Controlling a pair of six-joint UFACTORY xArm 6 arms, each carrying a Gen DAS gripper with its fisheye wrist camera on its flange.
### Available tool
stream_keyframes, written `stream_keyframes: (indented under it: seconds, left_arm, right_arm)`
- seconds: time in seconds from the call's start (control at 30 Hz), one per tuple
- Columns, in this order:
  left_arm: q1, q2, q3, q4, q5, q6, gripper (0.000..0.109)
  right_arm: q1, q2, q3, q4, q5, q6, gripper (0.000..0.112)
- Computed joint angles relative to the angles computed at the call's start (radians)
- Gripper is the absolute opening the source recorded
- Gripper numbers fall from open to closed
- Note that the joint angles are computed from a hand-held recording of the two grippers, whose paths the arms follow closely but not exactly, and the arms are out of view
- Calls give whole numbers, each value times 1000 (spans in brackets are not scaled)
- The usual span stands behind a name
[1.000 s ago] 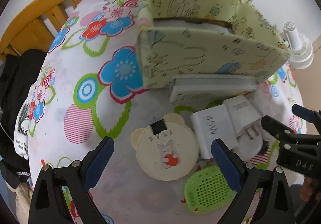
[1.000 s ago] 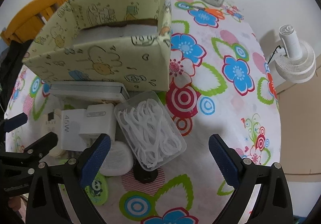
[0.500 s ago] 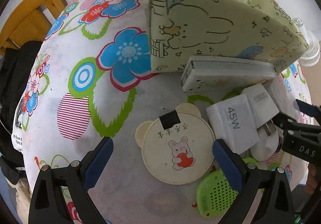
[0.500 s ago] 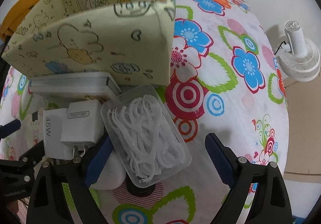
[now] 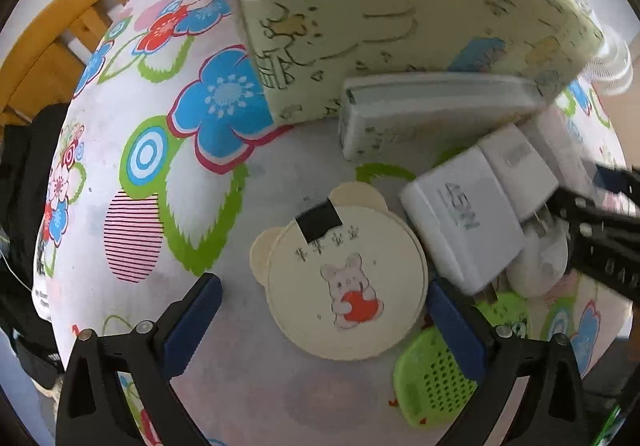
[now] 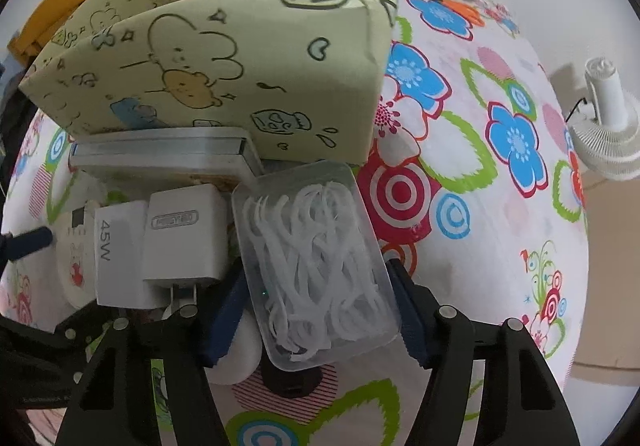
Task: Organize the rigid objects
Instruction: 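Grasp the clear floss-pick case with the right gripper while the left gripper grasps the bear coaster, then lift the floss case with the right gripper while the left gripper lifts the bear coaster over the box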
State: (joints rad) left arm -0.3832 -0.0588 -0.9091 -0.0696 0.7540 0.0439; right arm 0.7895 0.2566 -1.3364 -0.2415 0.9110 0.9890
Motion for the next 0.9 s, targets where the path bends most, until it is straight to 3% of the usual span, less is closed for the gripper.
stream_keyframes:
  seconds: [0.13, 0.2, 0.23, 0.47, 0.9]
  left_arm:
    - [3, 19, 10, -13, -50, 16, 100]
    - [0, -4, 7, -4, -33, 33, 86]
    - [-4, -8, 11, -4, -40, 37, 84]
    - [29, -30, -27, -11, 44, 43, 84]
    - [29, -138, -12, -37, 68, 89, 84]
  right_arm:
    - [5, -10, 9, -4, -1, 8, 68]
    - [7, -17, 15, -8, -2, 17, 68]
    - [7, -21, 23, -12, -5, 23, 68]
    - [30, -35, 7, -36, 34, 78, 68]
    - [65, -79, -23, -76, 71, 164, 68]
